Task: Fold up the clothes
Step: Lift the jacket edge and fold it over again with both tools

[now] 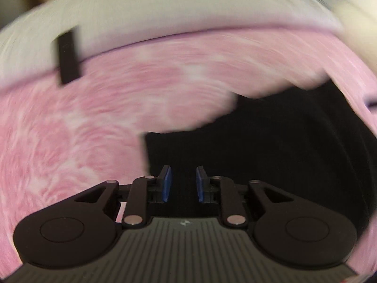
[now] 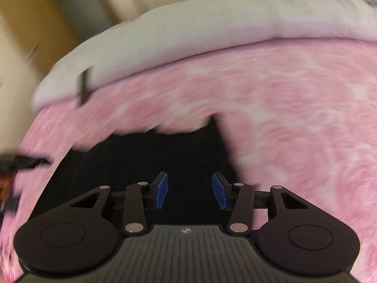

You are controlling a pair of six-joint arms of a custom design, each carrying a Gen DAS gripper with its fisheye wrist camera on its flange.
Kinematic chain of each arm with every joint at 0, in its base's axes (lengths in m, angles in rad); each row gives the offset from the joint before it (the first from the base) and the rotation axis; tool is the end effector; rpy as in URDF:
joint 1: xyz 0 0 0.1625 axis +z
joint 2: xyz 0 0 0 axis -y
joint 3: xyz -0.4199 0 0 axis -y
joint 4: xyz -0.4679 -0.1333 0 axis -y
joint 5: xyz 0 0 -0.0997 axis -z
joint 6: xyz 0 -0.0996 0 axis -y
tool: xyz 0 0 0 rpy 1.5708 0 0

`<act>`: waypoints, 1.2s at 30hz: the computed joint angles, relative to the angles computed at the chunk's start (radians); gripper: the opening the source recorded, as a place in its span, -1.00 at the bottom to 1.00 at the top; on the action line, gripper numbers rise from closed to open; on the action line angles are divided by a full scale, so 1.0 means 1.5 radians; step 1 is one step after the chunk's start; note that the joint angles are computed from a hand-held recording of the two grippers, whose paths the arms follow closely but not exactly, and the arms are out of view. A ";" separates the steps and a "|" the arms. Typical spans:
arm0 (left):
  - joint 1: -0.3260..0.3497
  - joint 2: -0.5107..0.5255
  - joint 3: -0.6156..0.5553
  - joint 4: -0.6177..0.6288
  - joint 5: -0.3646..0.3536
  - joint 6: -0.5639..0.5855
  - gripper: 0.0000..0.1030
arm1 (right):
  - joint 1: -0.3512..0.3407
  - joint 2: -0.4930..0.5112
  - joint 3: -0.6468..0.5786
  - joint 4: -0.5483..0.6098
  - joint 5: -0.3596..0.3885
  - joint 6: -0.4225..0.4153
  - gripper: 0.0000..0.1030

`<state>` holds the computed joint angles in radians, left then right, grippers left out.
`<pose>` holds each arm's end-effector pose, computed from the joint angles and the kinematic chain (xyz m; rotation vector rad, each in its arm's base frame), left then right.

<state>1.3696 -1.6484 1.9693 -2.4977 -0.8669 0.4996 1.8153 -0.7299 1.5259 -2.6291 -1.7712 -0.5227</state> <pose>0.0865 -0.5654 0.4279 0.5420 2.2528 -0.5860 0.2945 -0.7117 0.0397 1.0456 -2.6931 0.3371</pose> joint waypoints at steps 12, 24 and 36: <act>-0.143 -0.325 0.390 -0.028 0.064 0.461 0.11 | 0.053 -0.128 0.319 -0.188 -0.192 -0.514 0.04; -0.085 -0.183 0.384 -0.323 0.123 0.594 -0.76 | 0.023 -0.014 0.334 -0.538 -0.230 -0.826 -0.65; -0.078 -0.186 0.394 -0.358 0.140 0.664 -0.06 | 0.026 -0.038 0.364 -0.588 -0.277 -0.813 0.10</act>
<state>1.2521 -1.9278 2.5610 -3.0350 -0.6564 1.4954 1.8546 -0.7868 2.0724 -3.5114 -2.1870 -1.7426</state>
